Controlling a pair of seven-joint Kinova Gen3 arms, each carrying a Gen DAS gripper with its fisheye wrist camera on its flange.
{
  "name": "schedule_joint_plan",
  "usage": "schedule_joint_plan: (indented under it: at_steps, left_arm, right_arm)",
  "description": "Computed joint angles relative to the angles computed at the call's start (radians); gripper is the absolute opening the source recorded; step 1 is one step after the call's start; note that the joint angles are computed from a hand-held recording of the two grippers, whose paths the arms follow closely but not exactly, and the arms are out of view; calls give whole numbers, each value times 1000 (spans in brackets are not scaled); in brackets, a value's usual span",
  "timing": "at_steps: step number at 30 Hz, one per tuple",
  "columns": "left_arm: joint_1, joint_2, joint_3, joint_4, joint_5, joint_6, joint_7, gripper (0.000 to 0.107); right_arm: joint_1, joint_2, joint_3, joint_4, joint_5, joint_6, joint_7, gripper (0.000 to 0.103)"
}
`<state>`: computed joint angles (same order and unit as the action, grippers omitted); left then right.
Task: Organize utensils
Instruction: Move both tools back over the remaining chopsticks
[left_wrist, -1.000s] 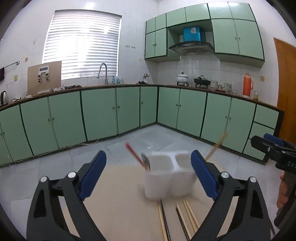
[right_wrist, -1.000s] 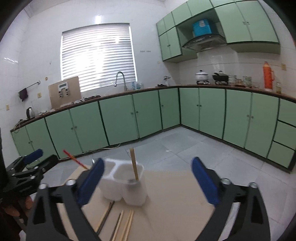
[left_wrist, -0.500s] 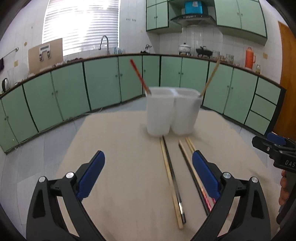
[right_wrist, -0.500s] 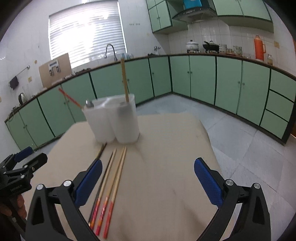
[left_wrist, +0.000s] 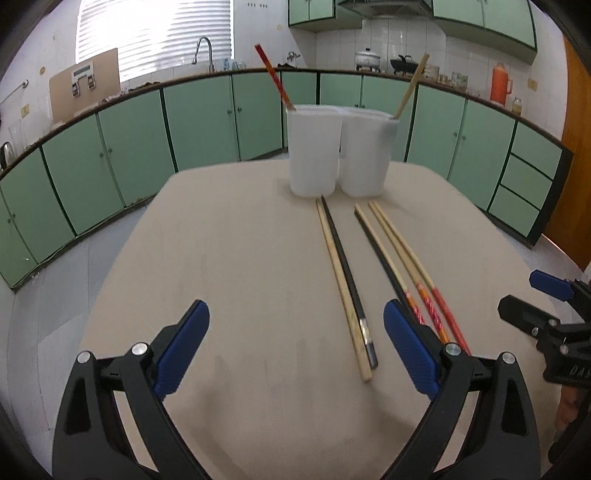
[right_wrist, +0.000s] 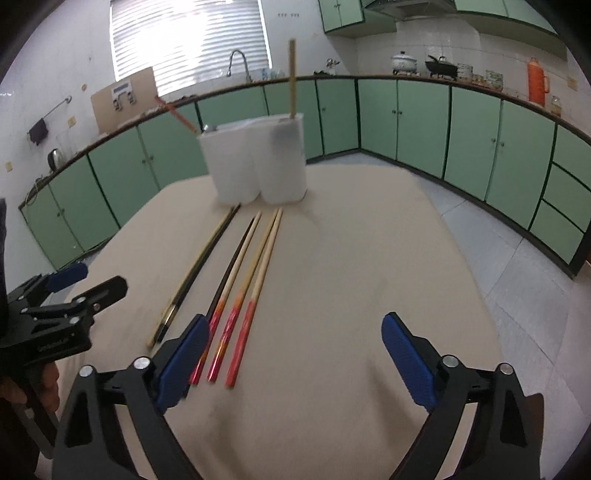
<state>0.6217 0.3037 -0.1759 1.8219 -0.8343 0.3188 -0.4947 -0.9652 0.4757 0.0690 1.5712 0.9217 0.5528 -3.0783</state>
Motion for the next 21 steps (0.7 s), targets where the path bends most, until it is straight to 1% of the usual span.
schedule_joint_plan:
  at_steps: [2,3,5,6,8,12,14,18,20,21]
  left_arm:
    - [7,-1,1,12,-2,7,8,93]
    - [4,-1,7,13,2,13,5,93]
    - [-4,-1,24,15,14,28,-6,93]
    - [-9,-2,31,19,19,32,-12,93]
    - [-25,-4,48,24,36,41,-29,93]
    - [-54,-1,77,22,78,61,-70,93]
    - [-60,-1,82,24,92,62,-82,93]
    - [-63,1,87,23,114,59,-110,93]
    - [-63,1,89,23,123,55,-121,93]
    - [-63,3,90,22,130,54,-127,93]
  right_arm:
    - [0,5,-13,-3,-15,5,15,82]
    - [-1,8,-18,-5,-22,9,25,81]
    - [-4,14,-25,-11,-36,18,46,73]
    - [-1,15,-31,-13,-47,16,58,71]
    - [1,15,-34,-11,-65,8,75,62]
    - [2,27,-40,-21,-111,8,121,52]
    - [10,31,-45,-24,-141,-1,150,43]
    - [-3,41,-32,-38,-177,4,186,40]
    - [-11,45,-25,-42,-185,4,196,36]
    - [-19,50,-18,-47,-184,11,198,36]
